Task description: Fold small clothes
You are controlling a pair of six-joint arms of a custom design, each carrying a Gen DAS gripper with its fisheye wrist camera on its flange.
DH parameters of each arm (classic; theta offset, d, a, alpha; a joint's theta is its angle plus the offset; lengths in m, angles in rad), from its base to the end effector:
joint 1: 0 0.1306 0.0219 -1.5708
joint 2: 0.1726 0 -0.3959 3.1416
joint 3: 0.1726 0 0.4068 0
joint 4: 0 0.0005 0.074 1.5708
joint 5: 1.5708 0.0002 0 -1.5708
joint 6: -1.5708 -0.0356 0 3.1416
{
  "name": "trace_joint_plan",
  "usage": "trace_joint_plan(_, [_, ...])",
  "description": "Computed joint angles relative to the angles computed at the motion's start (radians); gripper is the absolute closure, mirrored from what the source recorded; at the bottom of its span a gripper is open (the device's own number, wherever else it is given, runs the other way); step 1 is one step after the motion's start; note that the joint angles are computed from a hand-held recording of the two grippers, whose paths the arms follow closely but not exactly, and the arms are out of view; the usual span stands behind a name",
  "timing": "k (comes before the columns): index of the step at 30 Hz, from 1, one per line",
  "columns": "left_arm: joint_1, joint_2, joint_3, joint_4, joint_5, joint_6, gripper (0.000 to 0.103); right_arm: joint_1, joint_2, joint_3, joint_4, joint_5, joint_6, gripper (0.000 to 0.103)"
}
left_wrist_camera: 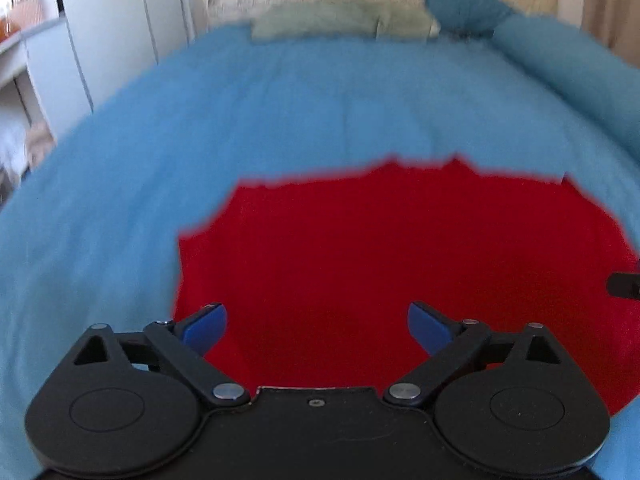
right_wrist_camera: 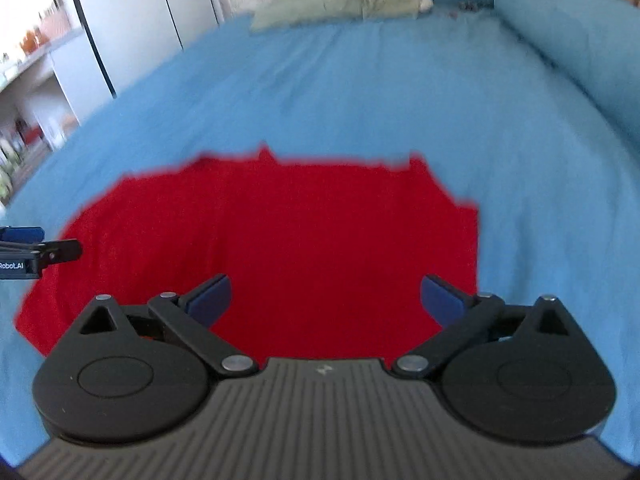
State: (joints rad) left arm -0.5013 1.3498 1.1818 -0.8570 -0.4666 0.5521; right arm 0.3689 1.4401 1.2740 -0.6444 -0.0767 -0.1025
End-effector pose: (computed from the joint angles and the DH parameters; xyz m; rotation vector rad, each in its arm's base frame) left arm 0.4096 -0.2068 0.3675 -0.2242 2.4354 0.1579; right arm 0.4795 0.1878 0.3794 -0.3553 2.3749 0.3136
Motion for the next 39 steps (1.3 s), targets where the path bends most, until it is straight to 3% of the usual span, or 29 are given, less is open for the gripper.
trace_joint_plan(2, [0.002,0.012,-0.02,-0.013,0.016,0.019,0.005,0.002,0.024,-0.005,-0.012,0.012,-0.024,0.0])
trace_joint_plan(5, [0.007,-0.001,-0.059,0.029,0.021,0.02,0.0,0.001,0.019,-0.044,0.049,0.03,-0.03,0.0])
trace_joint_plan(7, [0.01,0.005,-0.046,0.01,0.027,0.025,0.0,0.002,0.02,-0.04,0.044,0.029,-0.019,0.0])
trace_joint_plan(12, [-0.01,-0.02,0.021,-0.054,-0.032,0.028,0.003,-0.007,-0.018,0.001,-0.019,0.051,-0.009,0.0])
trace_joint_plan(15, [-0.044,-0.046,0.052,-0.086,-0.041,0.064,0.0,-0.02,-0.075,0.015,-0.112,0.109,-0.027,0.0])
trace_joint_plan(18, [-0.084,-0.034,0.08,-0.119,-0.038,0.07,0.0,-0.049,-0.127,-0.004,-0.19,0.101,-0.101,0.0])
trace_joint_plan(23, [-0.116,0.025,0.1,-0.13,0.005,0.124,0.0,-0.077,-0.199,-0.106,-0.217,0.053,-0.256,0.0])
trace_joint_plan(27, [-0.134,0.07,0.114,-0.095,-0.001,0.128,0.0,-0.081,-0.214,-0.187,-0.156,0.015,-0.395,0.02])
trace_joint_plan(33, [-0.148,0.108,0.123,-0.045,0.021,0.119,0.0,-0.063,-0.229,-0.277,0.068,0.056,-0.607,0.02])
trace_joint_plan(36, [-0.145,0.129,0.139,-0.035,0.023,0.1,0.0,-0.066,-0.191,-0.255,0.099,0.064,-0.608,0.021])
trace_joint_plan(39, [-0.139,0.147,0.156,-0.027,0.025,0.071,0.0,-0.079,-0.15,-0.222,0.107,0.047,-0.544,0.026])
